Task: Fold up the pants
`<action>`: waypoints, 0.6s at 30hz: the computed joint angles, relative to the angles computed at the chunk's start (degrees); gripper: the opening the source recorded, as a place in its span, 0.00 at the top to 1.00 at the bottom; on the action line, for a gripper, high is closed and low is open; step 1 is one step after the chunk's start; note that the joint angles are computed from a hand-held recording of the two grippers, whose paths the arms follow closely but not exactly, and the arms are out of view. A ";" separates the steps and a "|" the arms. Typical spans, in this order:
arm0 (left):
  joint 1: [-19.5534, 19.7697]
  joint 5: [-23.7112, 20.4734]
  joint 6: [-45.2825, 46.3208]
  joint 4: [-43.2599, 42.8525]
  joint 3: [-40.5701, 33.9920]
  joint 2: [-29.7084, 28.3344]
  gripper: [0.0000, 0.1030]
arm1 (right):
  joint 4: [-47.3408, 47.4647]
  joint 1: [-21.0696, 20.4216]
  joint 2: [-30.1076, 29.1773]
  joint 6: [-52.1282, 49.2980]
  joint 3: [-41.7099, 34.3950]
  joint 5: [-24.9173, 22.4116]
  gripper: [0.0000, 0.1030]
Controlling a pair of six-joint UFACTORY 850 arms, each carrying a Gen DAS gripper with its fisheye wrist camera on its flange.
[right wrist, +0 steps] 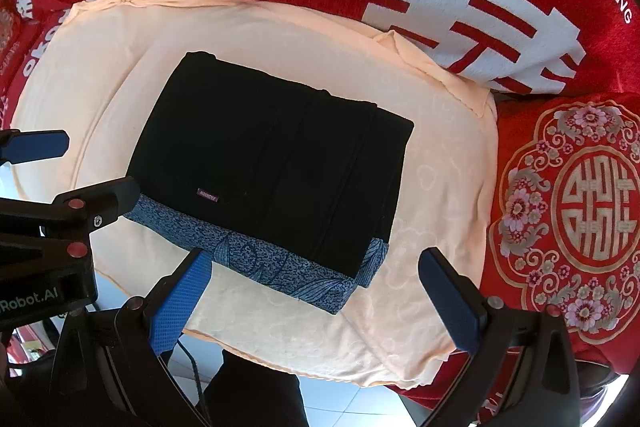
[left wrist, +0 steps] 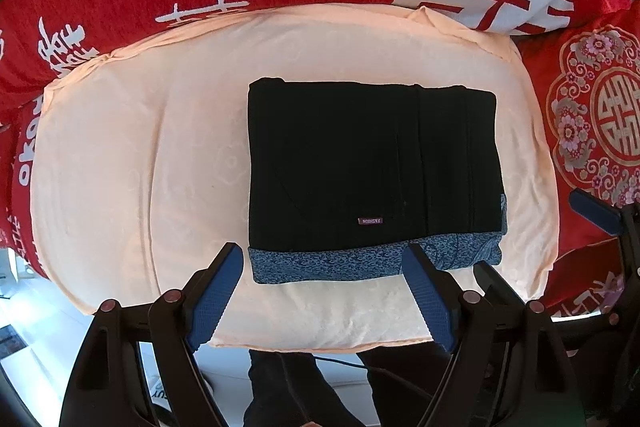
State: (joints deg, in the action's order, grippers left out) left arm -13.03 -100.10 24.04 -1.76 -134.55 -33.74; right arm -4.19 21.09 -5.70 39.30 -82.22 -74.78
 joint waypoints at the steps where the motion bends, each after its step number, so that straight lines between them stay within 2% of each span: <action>1: -0.09 -0.01 0.05 0.02 0.08 0.04 0.20 | -0.04 0.01 0.06 0.03 0.06 0.05 0.00; 18: -0.46 -1.42 -0.55 -0.96 0.49 0.24 0.20 | -0.19 -0.38 0.88 -0.34 0.95 0.55 0.00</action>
